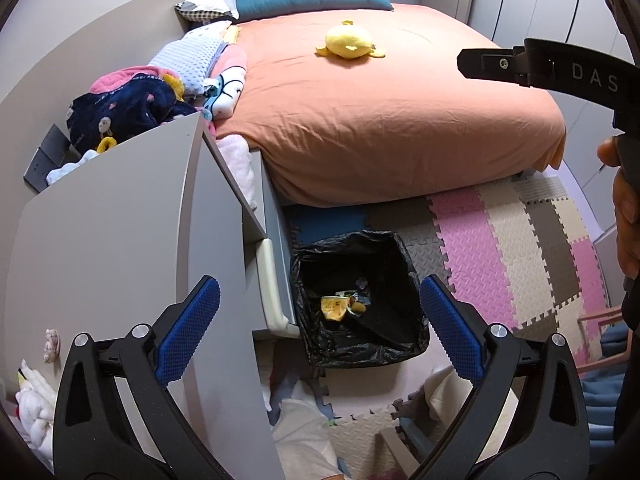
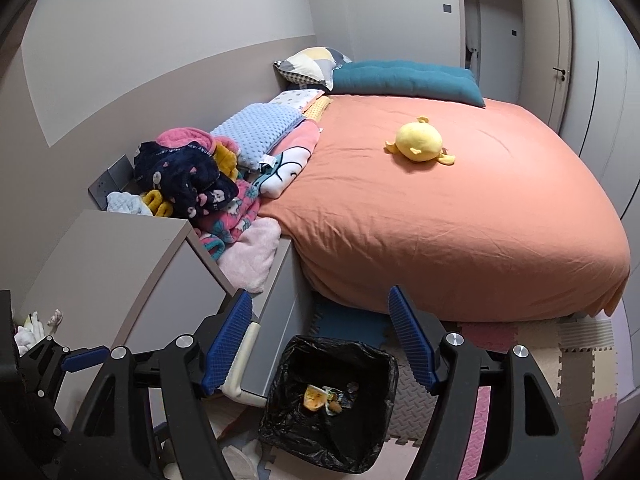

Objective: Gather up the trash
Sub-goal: 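Carry the soybean milk bag to the bin and open the left gripper, then return both tools from the bin to the table pile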

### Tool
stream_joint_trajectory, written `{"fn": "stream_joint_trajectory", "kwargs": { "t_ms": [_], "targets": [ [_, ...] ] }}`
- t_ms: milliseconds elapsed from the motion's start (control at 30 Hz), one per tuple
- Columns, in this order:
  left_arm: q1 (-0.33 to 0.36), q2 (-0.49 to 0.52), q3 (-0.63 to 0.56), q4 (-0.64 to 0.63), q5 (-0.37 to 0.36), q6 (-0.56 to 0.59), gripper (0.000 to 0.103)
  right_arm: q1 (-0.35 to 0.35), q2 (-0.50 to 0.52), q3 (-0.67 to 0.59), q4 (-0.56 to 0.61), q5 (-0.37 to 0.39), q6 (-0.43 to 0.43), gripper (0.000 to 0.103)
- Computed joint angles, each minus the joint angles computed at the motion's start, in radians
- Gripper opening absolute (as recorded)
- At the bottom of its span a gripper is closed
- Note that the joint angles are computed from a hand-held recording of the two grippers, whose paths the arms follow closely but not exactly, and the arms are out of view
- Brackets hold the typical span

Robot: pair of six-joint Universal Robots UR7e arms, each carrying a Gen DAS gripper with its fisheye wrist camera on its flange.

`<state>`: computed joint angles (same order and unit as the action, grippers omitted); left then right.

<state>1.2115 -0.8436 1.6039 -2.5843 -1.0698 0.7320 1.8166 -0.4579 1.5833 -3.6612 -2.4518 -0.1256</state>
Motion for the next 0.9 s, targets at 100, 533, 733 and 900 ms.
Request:
{"fn": "stream_joint_trajectory", "kwargs": {
  "t_ms": [100,533,733,900],
  "targets": [
    [0.001,-0.011,0.013,-0.015,0.0,0.004,0.097,0.008,0.004,-0.007,0.001,0.0,-0.004,0.072],
    [0.043,-0.083,0.024,-0.036,-0.004,-0.01,0.097,0.058,0.068,-0.094,0.071,-0.004,-0.006,0.072],
    [0.068,-0.12,0.028,-0.052,-0.004,-0.005,0.097,0.084,0.112,-0.154,0.113,-0.004,-0.008,0.072],
    [0.097,-0.152,0.021,-0.06,-0.004,-0.005,0.097,0.103,0.154,-0.216,0.165,0.007,-0.001,0.072]
  ]
}}
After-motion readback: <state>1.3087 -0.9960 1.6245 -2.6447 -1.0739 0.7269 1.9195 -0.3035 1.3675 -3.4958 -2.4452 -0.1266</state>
